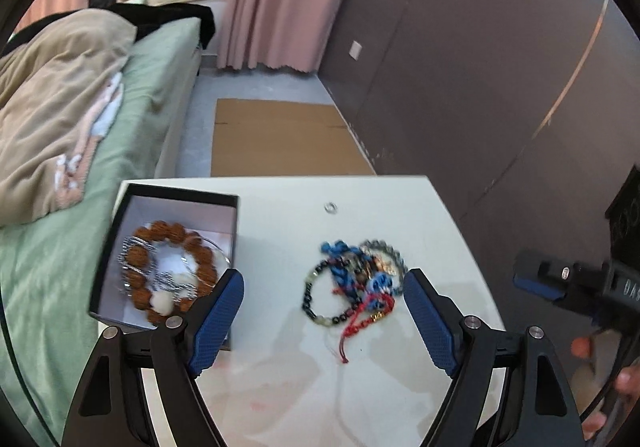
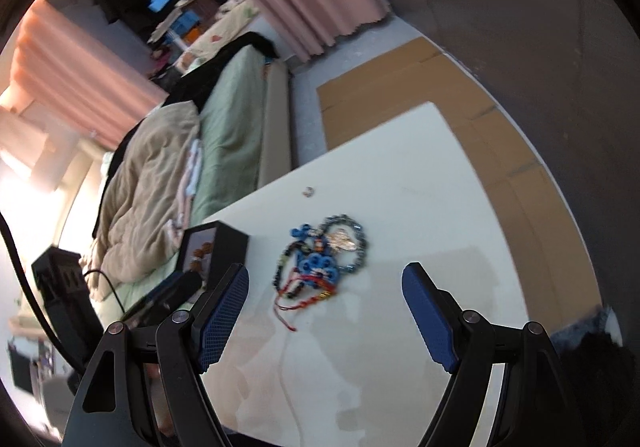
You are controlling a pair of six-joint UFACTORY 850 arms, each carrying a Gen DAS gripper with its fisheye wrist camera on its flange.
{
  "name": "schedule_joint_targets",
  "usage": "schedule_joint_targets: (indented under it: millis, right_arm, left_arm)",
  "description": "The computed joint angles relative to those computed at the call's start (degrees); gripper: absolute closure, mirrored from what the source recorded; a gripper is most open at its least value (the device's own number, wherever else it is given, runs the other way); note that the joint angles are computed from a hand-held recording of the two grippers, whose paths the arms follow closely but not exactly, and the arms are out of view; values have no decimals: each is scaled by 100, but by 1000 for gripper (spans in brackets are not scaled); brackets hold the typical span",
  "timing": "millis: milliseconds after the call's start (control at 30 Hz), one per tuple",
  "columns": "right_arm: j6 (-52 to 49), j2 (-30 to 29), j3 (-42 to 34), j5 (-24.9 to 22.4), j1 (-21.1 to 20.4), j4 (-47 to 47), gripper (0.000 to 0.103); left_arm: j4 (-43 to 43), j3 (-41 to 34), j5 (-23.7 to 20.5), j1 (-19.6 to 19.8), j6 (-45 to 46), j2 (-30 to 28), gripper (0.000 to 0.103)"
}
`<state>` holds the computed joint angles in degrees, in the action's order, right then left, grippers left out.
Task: Organize jewelry
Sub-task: 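Carry the silver bangle with the right tool and drop it into the black box, then grasp the red cord bracelet with the left tool and lift it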
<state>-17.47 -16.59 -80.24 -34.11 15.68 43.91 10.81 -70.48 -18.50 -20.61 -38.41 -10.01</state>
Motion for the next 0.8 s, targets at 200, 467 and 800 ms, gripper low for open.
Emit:
schedule_joint_targets:
  millis: [200,467,800]
  right_arm:
    - [1066,76,131,342,-17,-539,24]
    - [1171,131,148,201,-160,-762,23]
    - [799,136,120,4,-258,-530,23]
  left_arm:
    - [-271,-273,-296,-199,389,-415,31]
    - [89,-567,-668,-411,330,-837,33]
    - [680,-733,-895,-532,-220,-1120,70]
